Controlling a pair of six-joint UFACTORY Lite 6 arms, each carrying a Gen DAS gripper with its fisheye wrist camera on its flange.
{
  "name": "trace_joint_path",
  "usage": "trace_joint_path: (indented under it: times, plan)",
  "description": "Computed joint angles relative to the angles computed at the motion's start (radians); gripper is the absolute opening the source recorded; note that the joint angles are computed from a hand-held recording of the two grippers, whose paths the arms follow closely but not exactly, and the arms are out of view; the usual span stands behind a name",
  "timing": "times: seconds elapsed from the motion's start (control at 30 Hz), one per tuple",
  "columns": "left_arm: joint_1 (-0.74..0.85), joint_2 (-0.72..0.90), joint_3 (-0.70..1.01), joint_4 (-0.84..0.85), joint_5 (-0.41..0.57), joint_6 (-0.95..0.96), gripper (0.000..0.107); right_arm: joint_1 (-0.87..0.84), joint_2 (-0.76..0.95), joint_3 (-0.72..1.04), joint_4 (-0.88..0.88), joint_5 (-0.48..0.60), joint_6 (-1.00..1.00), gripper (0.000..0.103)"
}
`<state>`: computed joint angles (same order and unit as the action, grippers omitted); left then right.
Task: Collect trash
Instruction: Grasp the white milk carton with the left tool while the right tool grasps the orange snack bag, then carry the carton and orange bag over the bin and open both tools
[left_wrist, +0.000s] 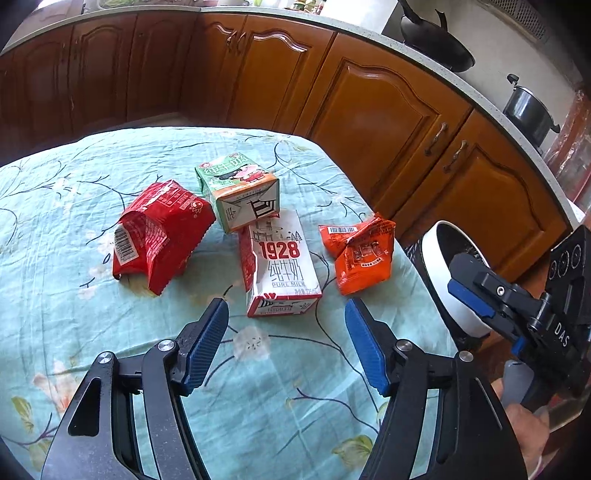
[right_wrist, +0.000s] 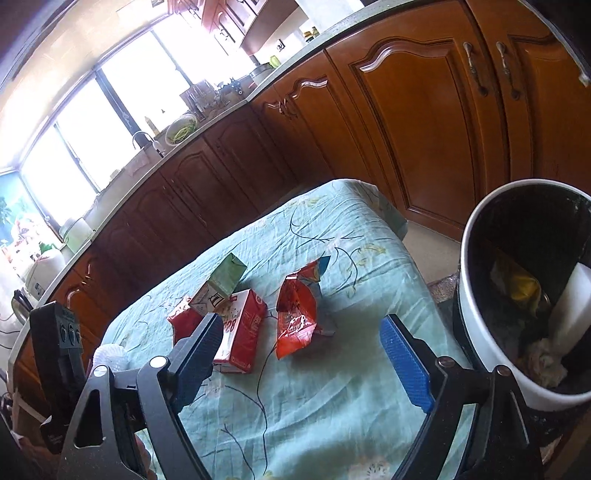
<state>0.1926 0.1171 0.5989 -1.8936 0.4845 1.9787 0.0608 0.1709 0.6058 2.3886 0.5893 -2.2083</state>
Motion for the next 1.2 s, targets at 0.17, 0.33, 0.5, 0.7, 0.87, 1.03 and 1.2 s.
trace_joint_path:
  times: [0.17, 0.33, 0.5, 0.7, 0.87, 1.03, 1.2]
  plan:
    - [-0.053, 0.091, 0.077, -0.095, -0.04, 0.066, 0.067, 0.03, 0.175, 0.162, -0.028, -0.05, 0.029, 0.048]
    - [-0.094, 0.164, 0.15, -0.131, -0.083, 0.09, 0.067, 0.022, 0.261, 0.21, -0.091, -0.042, 0.081, 0.012]
    - [-0.141, 0.194, 0.168, -0.202, -0.11, 0.179, 0.049, -0.003, 0.16, 0.094, -0.076, -0.002, 0.036, 0.005]
    - [-0.14, 0.125, 0.088, -0.2, -0.078, 0.21, 0.047, -0.097, -0.029, -0.092, -0.121, 0.052, 0.046, 0.003]
    - [-0.13, 0.008, -0.023, -0.103, -0.028, 0.135, 0.047, -0.218, -0.173, -0.221, -0.231, 0.107, 0.1, 0.003]
    - [-0.168, -0.103, -0.103, -0.043, -0.008, 0.064, 0.047, -0.346, -0.288, -0.301, -0.37, 0.14, 0.176, 0.003]
    - [-0.233, -0.181, -0.138, -0.03, -0.018, 0.012, 0.047, -0.48, -0.403, -0.361, -0.506, 0.167, 0.248, 0.003]
